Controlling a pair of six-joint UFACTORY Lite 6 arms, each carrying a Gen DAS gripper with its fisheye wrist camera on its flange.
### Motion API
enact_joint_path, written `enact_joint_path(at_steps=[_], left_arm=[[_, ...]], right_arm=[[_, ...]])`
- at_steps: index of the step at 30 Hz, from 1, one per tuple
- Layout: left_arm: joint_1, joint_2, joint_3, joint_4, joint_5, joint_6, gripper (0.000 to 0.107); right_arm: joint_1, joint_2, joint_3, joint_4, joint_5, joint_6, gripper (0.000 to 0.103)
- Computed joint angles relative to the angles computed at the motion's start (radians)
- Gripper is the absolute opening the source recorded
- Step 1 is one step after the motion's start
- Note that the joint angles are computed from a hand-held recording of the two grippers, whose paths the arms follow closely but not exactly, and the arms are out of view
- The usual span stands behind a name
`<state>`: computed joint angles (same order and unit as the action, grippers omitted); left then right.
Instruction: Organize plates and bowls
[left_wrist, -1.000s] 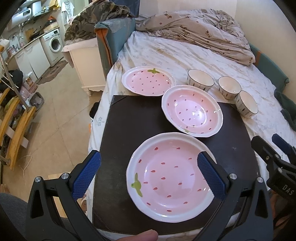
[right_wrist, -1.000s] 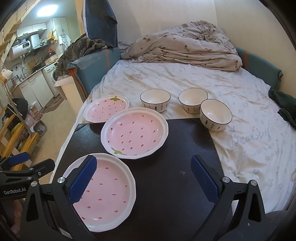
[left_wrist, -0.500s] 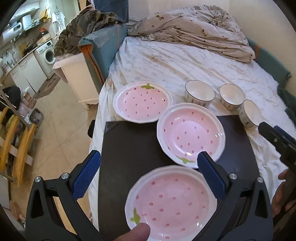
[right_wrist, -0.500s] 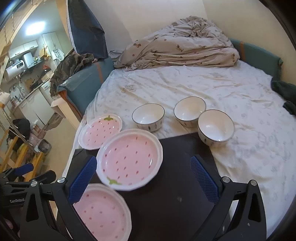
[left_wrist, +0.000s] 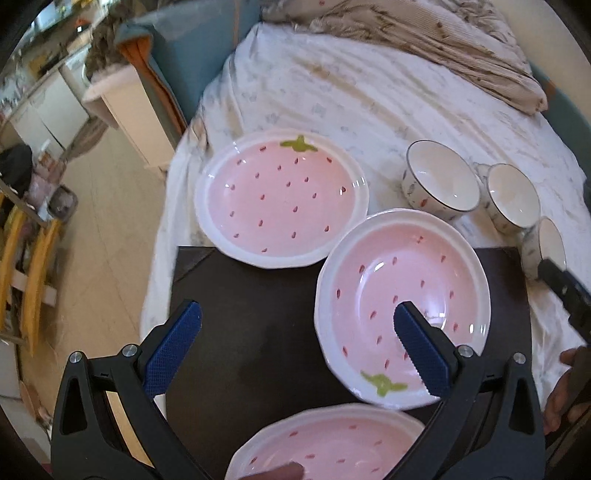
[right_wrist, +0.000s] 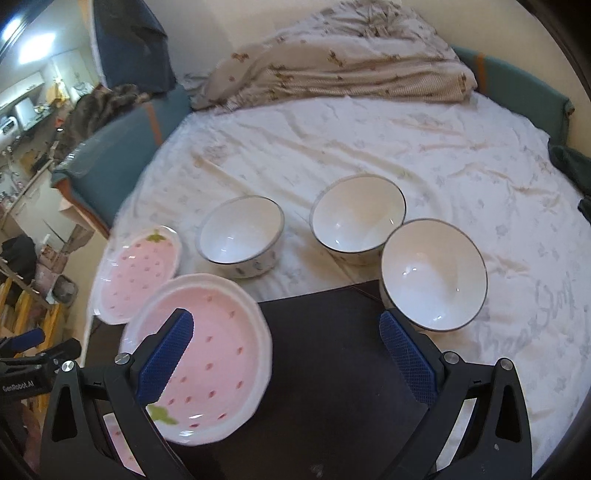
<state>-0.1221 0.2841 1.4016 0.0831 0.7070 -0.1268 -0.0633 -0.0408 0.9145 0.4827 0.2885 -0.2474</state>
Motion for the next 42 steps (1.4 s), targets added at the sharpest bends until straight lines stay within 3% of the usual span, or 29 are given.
enact_joint_path(at_steps=[5, 7, 13, 16, 18, 20, 21, 27, 28, 29, 31, 33, 39, 42], left_arm=[[0.013, 0.194, 0.168, -0.041, 0.056, 0.004, 0.1], [0.024, 0.261, 0.232, -0.082, 0.085, 0.013, 0.087], [0.047, 0.373, 0.322, -0.207, 0.105, 0.037, 0.069], [0.04, 0.418, 0.357, -0.225, 0.13, 0.036, 0.066], [0.037, 0.429, 0.358, -0.237, 0.131, 0.043, 0.056], [0.039, 0.416, 0.329, -0.242, 0.117, 0.051, 0.055], [0.042, 0.413, 0.318, -0.248, 0.113, 0.057, 0.055], [0.068, 0.431, 0.304, -0.289, 0.112, 0.105, 0.049], [0.066, 0.429, 0.301, -0.288, 0.107, 0.103, 0.049], [0.06, 0.422, 0.29, -0.282, 0.1, 0.098, 0.049], [0.043, 0.417, 0.282, -0.265, 0.097, 0.09, 0.043], [0.037, 0.417, 0.284, -0.311, 0.12, 0.135, 0.03], [-0.013, 0.447, 0.329, -0.305, 0.148, 0.09, 0.029], [-0.033, 0.446, 0.327, -0.292, 0.149, 0.1, 0.031]], right_arm=[[-0.084, 0.18, 0.092, 0.271, 0.073, -0.244, 0.103], [-0.115, 0.249, 0.129, 0.322, 0.116, -0.287, 0.102], [-0.244, 0.48, 0.257, 0.523, 0.372, -0.407, 0.075], [-0.252, 0.536, 0.286, 0.533, 0.404, -0.406, 0.066], [-0.252, 0.549, 0.291, 0.551, 0.425, -0.426, 0.064], [-0.256, 0.586, 0.318, 0.582, 0.504, -0.461, 0.048], [-0.249, 0.596, 0.326, 0.579, 0.516, -0.456, 0.046], [-0.203, 0.604, 0.337, 0.536, 0.532, -0.459, 0.035], [-0.196, 0.602, 0.335, 0.53, 0.532, -0.461, 0.031], [-0.186, 0.604, 0.339, 0.52, 0.527, -0.454, 0.02], [-0.171, 0.606, 0.339, 0.501, 0.531, -0.459, 0.013], [-0.153, 0.588, 0.324, 0.489, 0.506, -0.461, 0.012], [-0.167, 0.553, 0.296, 0.458, 0.475, -0.403, 0.013], [-0.204, 0.56, 0.297, 0.448, 0.51, -0.379, 0.013]])
